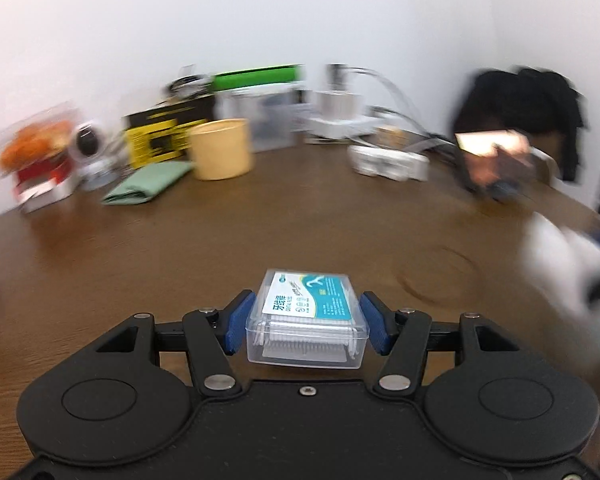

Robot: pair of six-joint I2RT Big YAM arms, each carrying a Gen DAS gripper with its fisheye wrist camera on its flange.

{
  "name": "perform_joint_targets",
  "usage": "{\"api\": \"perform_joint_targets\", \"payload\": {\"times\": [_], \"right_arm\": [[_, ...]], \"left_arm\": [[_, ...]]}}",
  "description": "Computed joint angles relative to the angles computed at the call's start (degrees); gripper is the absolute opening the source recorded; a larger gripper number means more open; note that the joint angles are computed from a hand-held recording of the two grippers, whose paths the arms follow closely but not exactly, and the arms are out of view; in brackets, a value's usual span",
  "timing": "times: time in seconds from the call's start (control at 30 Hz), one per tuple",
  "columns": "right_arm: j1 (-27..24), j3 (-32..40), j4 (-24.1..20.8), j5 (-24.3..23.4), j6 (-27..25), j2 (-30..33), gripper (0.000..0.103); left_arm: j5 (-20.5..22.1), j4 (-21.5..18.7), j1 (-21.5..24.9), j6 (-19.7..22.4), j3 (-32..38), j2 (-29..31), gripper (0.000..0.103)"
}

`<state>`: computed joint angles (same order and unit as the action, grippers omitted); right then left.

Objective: Clean container
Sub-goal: 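Lower the floss-pick box onto the table and open the left gripper, then lower the tissue onto the table beside the charger and open the right gripper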

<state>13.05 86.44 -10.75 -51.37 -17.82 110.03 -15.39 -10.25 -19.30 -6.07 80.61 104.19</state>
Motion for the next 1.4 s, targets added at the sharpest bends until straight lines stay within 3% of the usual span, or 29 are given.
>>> {"api": "perform_joint_targets", "payload": {"times": [0.1,0.3,0.37,0.63,0.7,0.83,0.9,1.0,1.07,1.17,1.27,1.33,1.4], "right_arm": [[-0.3,-0.6,1.0,-0.9,1.0,0.1,0.033],[-1.1,-1.8,3.6,-1.5,3.5,0.2,0.033],[-1.4,-1.8,4.2,-1.3,4.6,0.4,0.033],[-1.7,-1.9,6.6,-0.3,8.1,0.6,0.033],[-1.6,-1.5,6.8,0.1,8.7,0.8,0.033],[-1.3,-0.9,6.6,0.8,9.1,1.1,0.033],[-1.2,-1.1,6.7,1.3,9.1,0.9,0.033],[-0.9,-1.6,8.4,1.1,10.7,0.5,0.033],[-0.9,-1.9,10.5,1.2,12.5,0.2,0.033],[-0.5,-1.7,15.3,4.5,15.5,-0.6,0.032],[0.2,-0.2,18.2,8.3,17.2,-1.0,0.032],[1.2,5.4,15.1,12.2,16.1,1.0,0.036],[2.1,14.8,11.5,12.6,17.5,6.1,0.036]], "left_arm": [[-3.0,-4.1,1.1,-4.7,5.3,2.9,0.057],[-6.1,-10.3,3.4,-5.0,16.1,9.6,0.057],[-8.3,-14.1,4.2,-5.9,22.2,13.0,0.056],[-8.7,-25.3,7.5,-9.9,38.9,23.5,0.057],[-8.0,-23.3,7.9,-10.5,37.6,23.2,0.057],[-6.6,-23.5,8.2,-12.3,36.9,22.7,0.06],[-7.3,-25.7,8.2,-13.8,37.9,22.9,0.079],[-7.9,-22.3,7.8,-15.0,33.0,19.5,0.081],[-7.2,-21.0,7.5,-18.1,29.7,16.4,0.086],[-4.5,-12.9,7.7,-23.9,19.0,8.1,0.103],[-1.8,-6.7,8.3,-26.2,10.5,1.7,0.103],[-1.1,-5.8,8.6,-25.8,7.4,-0.2,0.103],[-3.9,-7.3,8.4,-26.0,6.5,-0.1,0.103]]}}
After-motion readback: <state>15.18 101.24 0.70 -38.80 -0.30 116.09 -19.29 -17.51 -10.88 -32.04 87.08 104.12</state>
